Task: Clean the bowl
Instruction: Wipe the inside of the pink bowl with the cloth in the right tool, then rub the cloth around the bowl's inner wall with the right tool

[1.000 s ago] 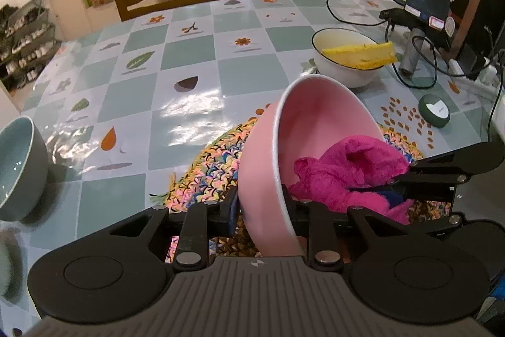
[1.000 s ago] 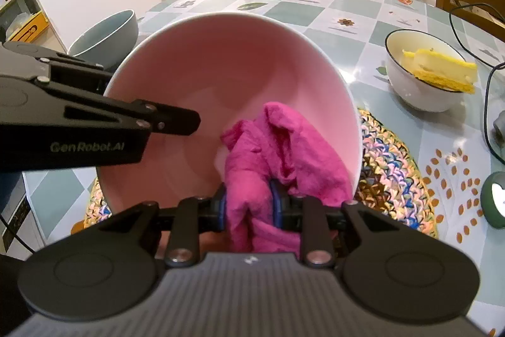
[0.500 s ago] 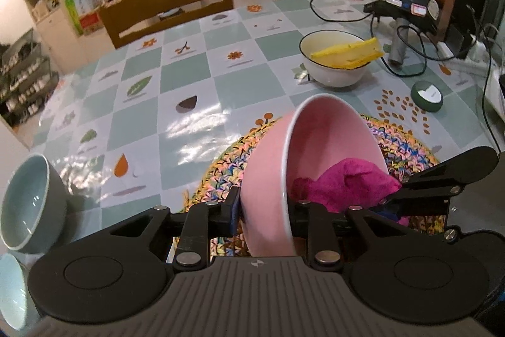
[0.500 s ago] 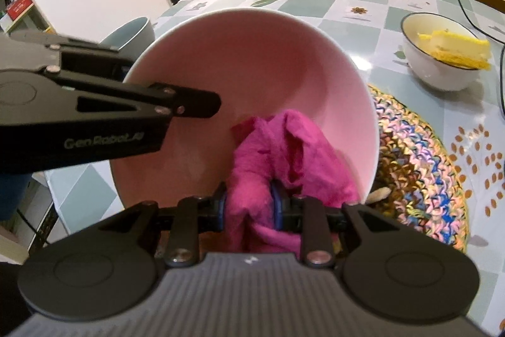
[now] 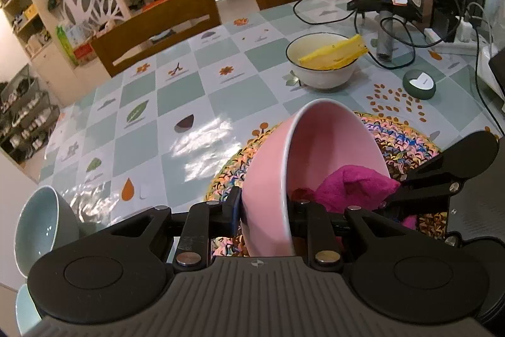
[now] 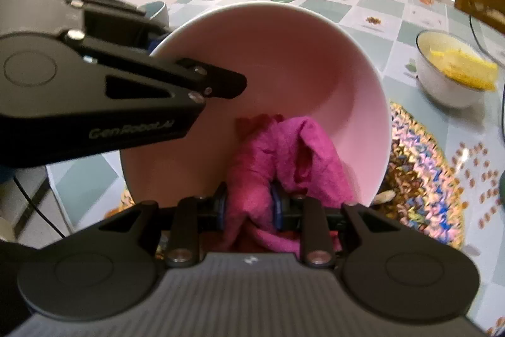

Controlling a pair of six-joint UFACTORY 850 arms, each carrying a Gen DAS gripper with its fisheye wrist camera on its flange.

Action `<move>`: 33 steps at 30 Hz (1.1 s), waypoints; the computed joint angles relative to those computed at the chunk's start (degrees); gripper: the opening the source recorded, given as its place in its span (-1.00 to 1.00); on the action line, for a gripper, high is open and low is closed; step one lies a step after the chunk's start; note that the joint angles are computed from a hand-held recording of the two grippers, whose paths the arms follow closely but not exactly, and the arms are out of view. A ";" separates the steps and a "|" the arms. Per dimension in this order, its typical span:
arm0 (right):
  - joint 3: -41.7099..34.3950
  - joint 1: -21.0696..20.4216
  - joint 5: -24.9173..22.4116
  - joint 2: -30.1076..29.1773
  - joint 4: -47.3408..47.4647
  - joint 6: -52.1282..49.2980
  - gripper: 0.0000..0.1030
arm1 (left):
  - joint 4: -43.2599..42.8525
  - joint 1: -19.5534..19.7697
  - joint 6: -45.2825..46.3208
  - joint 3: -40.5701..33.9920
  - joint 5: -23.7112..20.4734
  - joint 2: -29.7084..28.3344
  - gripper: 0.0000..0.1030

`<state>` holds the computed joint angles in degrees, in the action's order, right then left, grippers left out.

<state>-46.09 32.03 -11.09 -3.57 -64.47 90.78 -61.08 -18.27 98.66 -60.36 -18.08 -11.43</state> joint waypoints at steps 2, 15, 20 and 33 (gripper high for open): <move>-0.21 0.47 -1.57 -0.15 0.18 -1.55 -0.48 | -1.86 -0.13 2.85 0.34 0.23 0.19 -0.54; 0.50 3.49 -11.87 -0.01 -9.19 0.51 -0.49 | -14.41 -0.49 23.21 2.44 1.21 1.09 -0.54; 1.10 5.22 -16.72 0.17 -15.12 3.31 -0.49 | -16.05 -0.17 26.56 2.70 1.14 1.01 -0.54; 4.98 9.98 -25.83 2.90 -34.59 5.77 -0.54 | -20.47 0.19 33.90 3.28 -0.74 1.28 -0.52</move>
<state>-41.12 42.01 -36.91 -0.67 -99.07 96.55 -81.55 -18.08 132.56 -57.08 -18.82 -10.16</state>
